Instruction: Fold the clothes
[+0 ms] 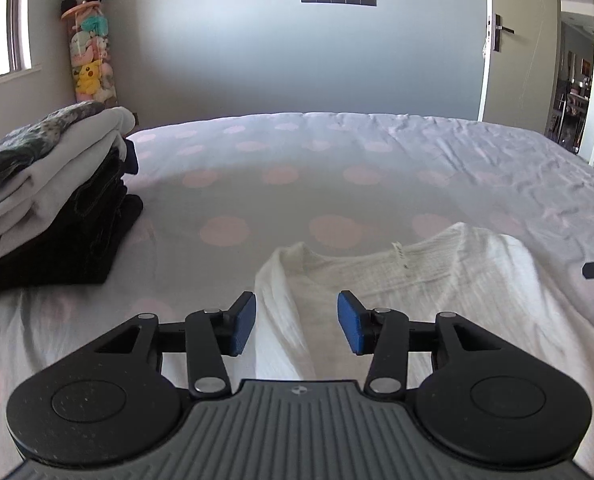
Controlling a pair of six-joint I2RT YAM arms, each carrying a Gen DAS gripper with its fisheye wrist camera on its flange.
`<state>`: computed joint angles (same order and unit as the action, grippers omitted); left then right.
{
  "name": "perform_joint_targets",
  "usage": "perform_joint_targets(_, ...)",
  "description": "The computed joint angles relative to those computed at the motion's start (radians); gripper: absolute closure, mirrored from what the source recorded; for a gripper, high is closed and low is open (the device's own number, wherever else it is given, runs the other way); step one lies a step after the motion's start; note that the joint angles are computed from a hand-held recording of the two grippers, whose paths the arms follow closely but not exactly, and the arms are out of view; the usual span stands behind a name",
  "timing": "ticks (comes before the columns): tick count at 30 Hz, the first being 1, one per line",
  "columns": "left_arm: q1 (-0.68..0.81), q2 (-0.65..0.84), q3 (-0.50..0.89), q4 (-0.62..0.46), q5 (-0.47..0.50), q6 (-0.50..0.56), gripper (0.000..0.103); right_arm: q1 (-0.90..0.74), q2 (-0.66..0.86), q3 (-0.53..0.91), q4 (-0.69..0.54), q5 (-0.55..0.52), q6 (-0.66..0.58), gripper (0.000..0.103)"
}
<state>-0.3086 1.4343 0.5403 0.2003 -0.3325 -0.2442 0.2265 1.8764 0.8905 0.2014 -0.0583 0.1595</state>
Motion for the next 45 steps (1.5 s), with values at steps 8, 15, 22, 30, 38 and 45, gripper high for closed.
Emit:
perform_joint_targets(8, -0.335, -0.440, -0.205, -0.408, -0.146, -0.444, 0.043, -0.179, -0.447, -0.587, -0.012, -0.148, 0.094, 0.059)
perform_joint_targets(15, -0.656, -0.551, -0.239, -0.604, -0.310, -0.720, 0.043, -0.340, -0.712, -0.749, -0.210, -0.231, 0.131, 0.055)
perform_joint_targets(22, -0.661, -0.515, -0.263, -0.582, -0.296, -0.774, 0.043, -0.409, -0.690, -0.737, -0.294, -0.276, 0.131, 0.052)
perform_joint_targets(30, -0.703, -0.554, -0.299, -0.612, -0.339, -0.871, 0.043, -0.336, -0.805, -0.766, -0.339, -0.221, 0.133, 0.092)
perform_joint_targets(38, -0.643, -0.628, -0.332, -0.578, -0.296, -0.834, 0.043, -0.382, -0.978, -0.693, -0.494, -0.204, 0.120, 0.094)
perform_joint_targets(45, -0.615, -0.644, -0.331, -0.548, -0.263, -0.783, 0.043, -0.489, -0.758, -0.458, -0.482, -0.103, -0.016, 0.094)
